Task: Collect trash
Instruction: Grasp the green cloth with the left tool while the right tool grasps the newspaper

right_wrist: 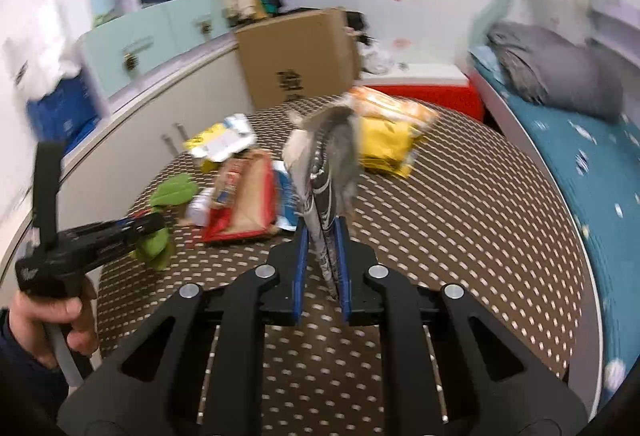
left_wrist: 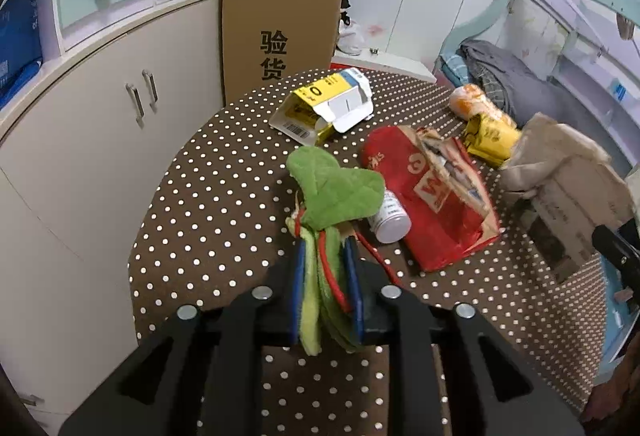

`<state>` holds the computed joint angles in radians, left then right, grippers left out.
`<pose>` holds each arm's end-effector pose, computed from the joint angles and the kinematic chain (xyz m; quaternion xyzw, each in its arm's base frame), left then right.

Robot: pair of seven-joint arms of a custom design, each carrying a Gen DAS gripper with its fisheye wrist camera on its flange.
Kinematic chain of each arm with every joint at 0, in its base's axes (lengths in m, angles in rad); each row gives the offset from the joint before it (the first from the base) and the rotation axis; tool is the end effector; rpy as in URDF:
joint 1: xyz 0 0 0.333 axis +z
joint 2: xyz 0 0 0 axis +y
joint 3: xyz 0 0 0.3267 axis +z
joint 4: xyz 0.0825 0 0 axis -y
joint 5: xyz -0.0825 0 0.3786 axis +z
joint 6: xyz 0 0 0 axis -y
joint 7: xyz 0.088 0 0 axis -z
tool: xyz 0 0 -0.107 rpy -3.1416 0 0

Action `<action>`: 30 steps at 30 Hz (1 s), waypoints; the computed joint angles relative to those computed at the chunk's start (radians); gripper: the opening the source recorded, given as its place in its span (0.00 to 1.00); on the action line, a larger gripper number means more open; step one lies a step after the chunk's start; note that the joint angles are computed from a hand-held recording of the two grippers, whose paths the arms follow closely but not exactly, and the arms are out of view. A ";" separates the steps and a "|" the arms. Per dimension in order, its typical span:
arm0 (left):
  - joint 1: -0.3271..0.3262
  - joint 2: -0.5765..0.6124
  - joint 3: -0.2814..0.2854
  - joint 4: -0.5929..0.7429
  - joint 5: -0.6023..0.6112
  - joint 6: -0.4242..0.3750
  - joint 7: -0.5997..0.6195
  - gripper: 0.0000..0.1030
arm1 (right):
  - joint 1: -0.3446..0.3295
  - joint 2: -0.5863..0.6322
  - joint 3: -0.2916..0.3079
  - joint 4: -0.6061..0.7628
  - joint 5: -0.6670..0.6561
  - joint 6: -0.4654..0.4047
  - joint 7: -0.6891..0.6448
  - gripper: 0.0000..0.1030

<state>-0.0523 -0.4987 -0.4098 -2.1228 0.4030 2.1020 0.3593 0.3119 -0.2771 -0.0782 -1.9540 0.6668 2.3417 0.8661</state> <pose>0.3830 -0.2167 0.6532 -0.8331 0.4284 -0.2162 0.2751 0.4964 0.1218 0.6848 -0.8023 0.4109 -0.1009 0.4210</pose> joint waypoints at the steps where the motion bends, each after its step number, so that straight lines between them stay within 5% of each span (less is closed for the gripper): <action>1: 0.002 0.010 -0.002 0.005 -0.001 -0.009 -0.002 0.31 | -0.001 0.006 0.002 0.002 -0.004 0.000 0.005 0.20; 2: 0.003 0.017 0.001 0.005 -0.001 -0.007 -0.004 0.31 | -0.001 0.012 0.005 0.003 -0.005 0.006 0.008 0.26; 4: 0.005 0.026 0.006 0.003 0.005 0.005 -0.010 0.31 | 0.001 0.037 0.010 0.014 0.004 0.016 0.015 0.55; 5: 0.004 0.027 0.009 0.000 0.007 0.010 -0.011 0.31 | -0.001 0.045 0.013 0.016 0.008 0.029 0.020 0.58; 7: 0.002 0.029 0.017 -0.007 0.003 0.022 -0.009 0.21 | -0.003 0.073 0.010 0.043 0.030 0.006 0.029 0.42; 8: 0.000 0.024 0.022 -0.014 -0.001 0.029 -0.010 0.19 | -0.009 0.091 0.009 0.065 0.035 -0.024 0.041 0.22; 15: -0.004 -0.029 0.016 -0.050 -0.032 0.042 -0.017 0.14 | -0.065 0.110 0.007 0.100 0.126 -0.127 0.038 0.06; 30: -0.003 -0.049 -0.035 -0.037 -0.055 0.042 -0.035 0.13 | -0.131 0.185 0.013 0.190 0.187 -0.236 0.084 0.11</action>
<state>-0.0550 -0.5478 -0.4453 -2.1599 0.3484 2.1439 0.3247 0.1812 -0.0916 -0.0650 -1.7642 0.8539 2.1060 0.9496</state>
